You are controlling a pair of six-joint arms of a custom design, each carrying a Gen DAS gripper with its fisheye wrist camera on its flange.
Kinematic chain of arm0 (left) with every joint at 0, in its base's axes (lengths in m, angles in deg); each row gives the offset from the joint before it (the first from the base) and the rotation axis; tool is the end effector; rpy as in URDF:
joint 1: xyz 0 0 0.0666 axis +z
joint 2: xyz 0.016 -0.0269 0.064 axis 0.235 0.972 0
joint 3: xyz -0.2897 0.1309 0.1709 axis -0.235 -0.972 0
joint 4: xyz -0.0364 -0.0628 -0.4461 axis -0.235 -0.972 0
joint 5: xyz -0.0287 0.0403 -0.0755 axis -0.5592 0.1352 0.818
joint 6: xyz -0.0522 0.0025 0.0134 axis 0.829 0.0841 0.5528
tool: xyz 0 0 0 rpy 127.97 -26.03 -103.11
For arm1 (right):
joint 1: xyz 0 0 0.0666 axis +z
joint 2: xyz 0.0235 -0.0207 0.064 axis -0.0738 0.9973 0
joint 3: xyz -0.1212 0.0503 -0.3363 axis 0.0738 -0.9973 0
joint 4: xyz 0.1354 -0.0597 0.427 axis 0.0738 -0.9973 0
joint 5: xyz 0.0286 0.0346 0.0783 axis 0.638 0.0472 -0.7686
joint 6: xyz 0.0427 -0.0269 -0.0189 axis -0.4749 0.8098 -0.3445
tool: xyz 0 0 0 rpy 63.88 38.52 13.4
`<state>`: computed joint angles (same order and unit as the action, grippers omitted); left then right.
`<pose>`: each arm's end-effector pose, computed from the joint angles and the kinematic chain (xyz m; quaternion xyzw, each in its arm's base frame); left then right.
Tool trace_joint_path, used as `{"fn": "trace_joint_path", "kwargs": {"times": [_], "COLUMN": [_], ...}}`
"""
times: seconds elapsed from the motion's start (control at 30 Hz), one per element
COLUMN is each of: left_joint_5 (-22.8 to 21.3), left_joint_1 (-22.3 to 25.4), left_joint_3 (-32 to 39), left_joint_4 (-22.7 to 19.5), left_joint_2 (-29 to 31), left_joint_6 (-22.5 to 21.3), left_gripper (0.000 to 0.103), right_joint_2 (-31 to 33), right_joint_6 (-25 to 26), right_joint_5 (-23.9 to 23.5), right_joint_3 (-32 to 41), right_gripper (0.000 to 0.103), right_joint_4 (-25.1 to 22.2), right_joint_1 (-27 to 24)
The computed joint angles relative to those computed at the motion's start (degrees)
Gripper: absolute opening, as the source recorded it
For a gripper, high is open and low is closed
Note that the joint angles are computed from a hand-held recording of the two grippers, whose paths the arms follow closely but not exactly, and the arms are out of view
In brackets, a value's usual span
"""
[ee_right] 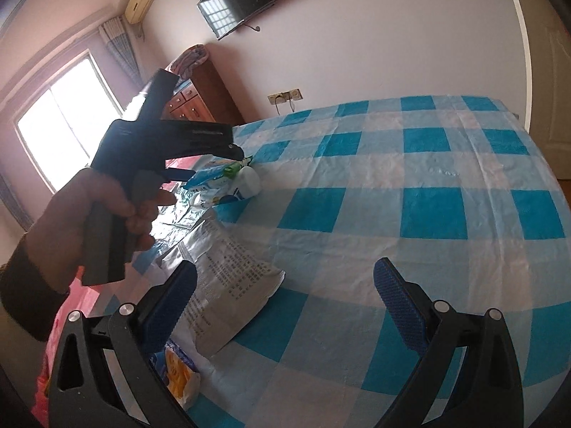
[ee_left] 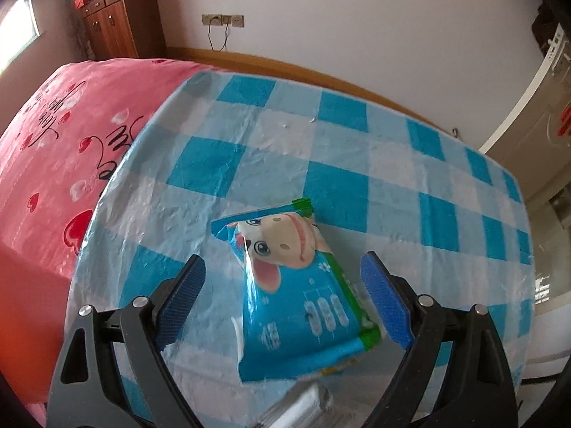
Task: Collect trash
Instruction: 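Grasp the blue cow-print wet-wipe pack with the left tool, then grasp the grey printed paper packet with the right tool while the left holds the wipes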
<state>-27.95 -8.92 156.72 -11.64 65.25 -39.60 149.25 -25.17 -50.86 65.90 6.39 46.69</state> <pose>0.5001 -0.1997 0.3778 -0.0826 0.9679 -0.0036 0.2374 0.3041 0.3673 0.3330 -0.0709 0.8917 0.2761 0.3515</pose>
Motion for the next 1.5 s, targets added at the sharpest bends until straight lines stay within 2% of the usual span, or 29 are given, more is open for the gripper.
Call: {"fn": "trace_joint_path", "kwargs": {"times": [0.07, 0.23, 0.4, 0.6, 0.77, 1.1, 1.5], "left_joint_5": [-0.23, 1.21, 1.23, 2.91, 6.22, 5.26, 3.82], "left_joint_1": [0.01, 0.21, -0.49, -3.78, -6.54, -7.09, -5.39], "left_joint_3": [0.88, 1.43, -1.01, -5.67, -8.98, -13.96, -20.07], "left_joint_4": [-0.92, -1.69, -0.34, 2.22, 4.94, 8.77, 9.76], "left_joint_2": [1.14, 2.35, 0.33, -3.82, -6.83, -12.91, -21.27], "left_joint_6": [-0.48, 0.41, 1.56, 2.68, 4.1, 5.8, 6.68], "left_gripper": [0.088, 0.058, 0.049, 0.048, 0.047, 0.046, 0.046], "right_joint_2": [0.31, 0.83, 0.33, -1.08, -1.65, 2.5, 7.21], "right_joint_6": [-0.25, -0.7, -0.99, -2.13, -2.12, 3.93, 10.33], "right_joint_5": [-1.85, -3.91, -4.8, -4.98, -5.56, -10.12, -4.38], "right_joint_3": [-0.01, 0.01, -0.45, -1.7, -2.06, 2.06, 6.86], "right_gripper": [0.098, 0.098, 0.098, 0.098, 0.098, 0.098, 0.098], "right_joint_4": [0.12, 0.3, 0.76, 0.72, -0.01, -2.63, -8.26], "right_joint_1": [-0.56, -1.28, -1.94, -3.03, -3.12, 0.69, 5.71]}}
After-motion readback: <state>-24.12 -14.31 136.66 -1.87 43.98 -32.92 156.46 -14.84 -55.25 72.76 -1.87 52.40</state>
